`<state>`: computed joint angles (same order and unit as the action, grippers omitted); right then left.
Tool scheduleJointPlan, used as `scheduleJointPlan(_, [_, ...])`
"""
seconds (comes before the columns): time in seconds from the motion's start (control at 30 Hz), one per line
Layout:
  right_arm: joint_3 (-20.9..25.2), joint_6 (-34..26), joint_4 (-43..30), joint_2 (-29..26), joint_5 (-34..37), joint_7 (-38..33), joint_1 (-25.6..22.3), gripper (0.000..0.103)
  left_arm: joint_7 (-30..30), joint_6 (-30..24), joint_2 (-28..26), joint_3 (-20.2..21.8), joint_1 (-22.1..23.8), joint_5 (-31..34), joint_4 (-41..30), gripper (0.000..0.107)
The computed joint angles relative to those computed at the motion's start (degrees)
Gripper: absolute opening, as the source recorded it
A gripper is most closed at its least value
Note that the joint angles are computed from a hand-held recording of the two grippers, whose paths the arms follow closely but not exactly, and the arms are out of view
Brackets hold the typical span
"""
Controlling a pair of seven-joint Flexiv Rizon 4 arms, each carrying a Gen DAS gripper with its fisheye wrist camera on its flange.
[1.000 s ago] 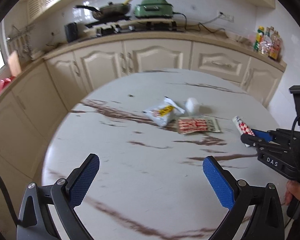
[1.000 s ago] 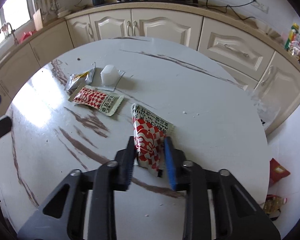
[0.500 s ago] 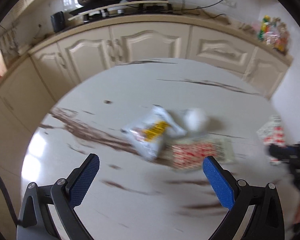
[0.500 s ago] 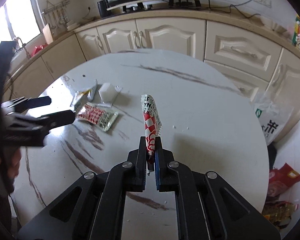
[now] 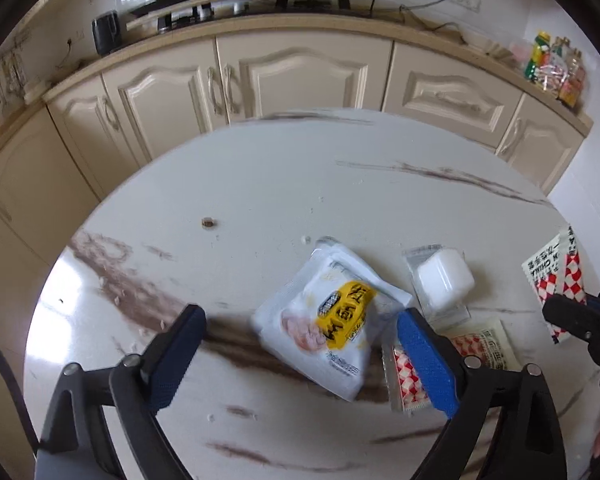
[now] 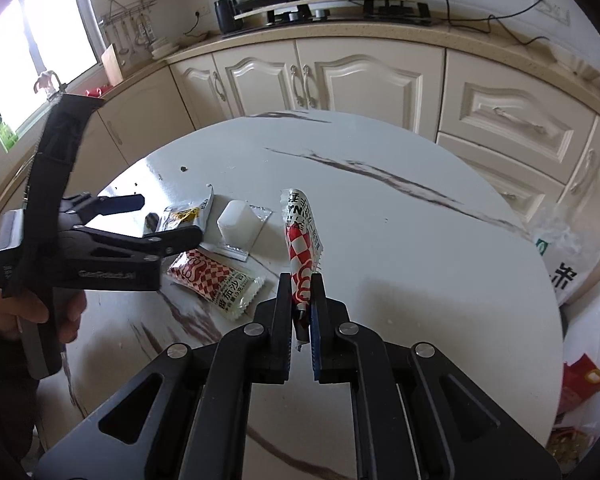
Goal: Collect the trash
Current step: 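Grasp the red-checkered packet with the right gripper while the left gripper grasps the white-yellow bag, then carry both items over the blue bin and open both grippers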
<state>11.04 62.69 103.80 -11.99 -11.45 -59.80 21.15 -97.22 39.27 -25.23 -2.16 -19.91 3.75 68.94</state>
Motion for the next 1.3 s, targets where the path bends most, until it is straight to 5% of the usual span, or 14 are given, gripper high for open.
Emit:
scheduleJointPlan(0.1, [-0.03,-0.22,-0.39,-0.45,0.08,0.15,0.12,0.008,1.32,2.75,0.42,-0.58,0.62,-1.0,1.35,0.065])
scheduleJointPlan(0.13, [0.06,-0.48,-0.53,-0.56,0.35,0.01,0.08,0.008,2.01,2.89,0.91,-0.72,0.96,-1.56,1.69,0.048])
scheduleJointPlan(0.43, [-0.01,-1.84,-1.44,-1.21,-0.53,1.52,1.05,0.009,7.5,8.25,5.02,-2.76,3.96,-9.18,9.86,0.019])
scheduleJointPlan(0.87, [0.77,-5.49,-3.89,0.81,-6.52,6.77,5.33,0.009,17.48,15.21,22.02,-2.65,6.56,-21.86,26.91,0.013])
scheduleJointPlan(1.1, [2.43,-6.66,-7.25,0.6,-11.83,12.48,10.82,0.009,20.8,15.95,38.42,1.72,6.37,-25.74,40.67,0.013])
scheduleJointPlan(1.3, [3.68,-6.89,-15.14,-5.43,-14.6,13.87,18.33,0.009,19.52,11.61,54.7,6.94,10.14,-22.49,50.73,0.013])
